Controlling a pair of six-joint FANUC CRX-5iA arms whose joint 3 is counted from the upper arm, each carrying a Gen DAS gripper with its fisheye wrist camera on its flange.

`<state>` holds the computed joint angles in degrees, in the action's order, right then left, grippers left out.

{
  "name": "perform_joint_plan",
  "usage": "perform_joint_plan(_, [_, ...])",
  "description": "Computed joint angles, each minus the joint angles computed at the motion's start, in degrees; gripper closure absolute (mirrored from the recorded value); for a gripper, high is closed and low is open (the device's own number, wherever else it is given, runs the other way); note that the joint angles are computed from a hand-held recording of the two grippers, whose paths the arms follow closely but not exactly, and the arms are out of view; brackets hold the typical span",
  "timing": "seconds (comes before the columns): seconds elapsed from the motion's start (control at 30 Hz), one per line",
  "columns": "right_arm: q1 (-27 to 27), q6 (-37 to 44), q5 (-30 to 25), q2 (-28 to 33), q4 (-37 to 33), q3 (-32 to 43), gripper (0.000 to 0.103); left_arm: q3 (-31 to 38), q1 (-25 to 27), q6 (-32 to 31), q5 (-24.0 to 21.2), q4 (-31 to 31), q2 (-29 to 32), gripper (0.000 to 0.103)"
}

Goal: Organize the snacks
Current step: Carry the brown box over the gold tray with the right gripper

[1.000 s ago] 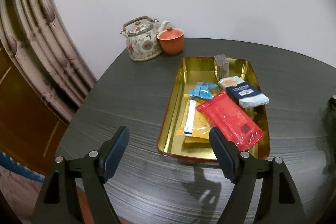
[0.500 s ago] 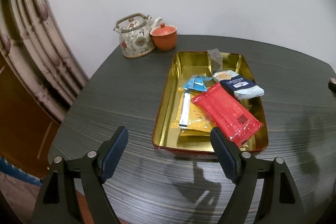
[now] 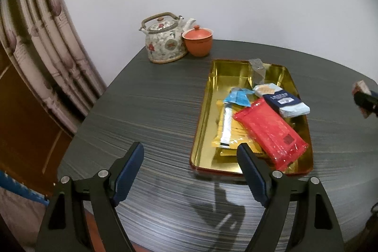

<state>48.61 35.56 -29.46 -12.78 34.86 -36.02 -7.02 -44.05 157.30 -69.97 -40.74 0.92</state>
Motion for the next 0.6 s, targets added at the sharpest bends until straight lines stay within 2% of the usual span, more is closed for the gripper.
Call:
perform_joint_plan(0.3, [4.83, 4.73, 0.99, 7.83, -6.04, 5.86, 0.075, -2.83, 2.72, -0.8, 1.06, 0.51, -3.0, 0.022])
perform_joint_plan(0.6, [4.69, 5.54, 1.42, 15.33, -7.29, 9.91, 0.075, -4.39, 4.04, -0.09, 2.52, 1.42, -4.31, 0.021])
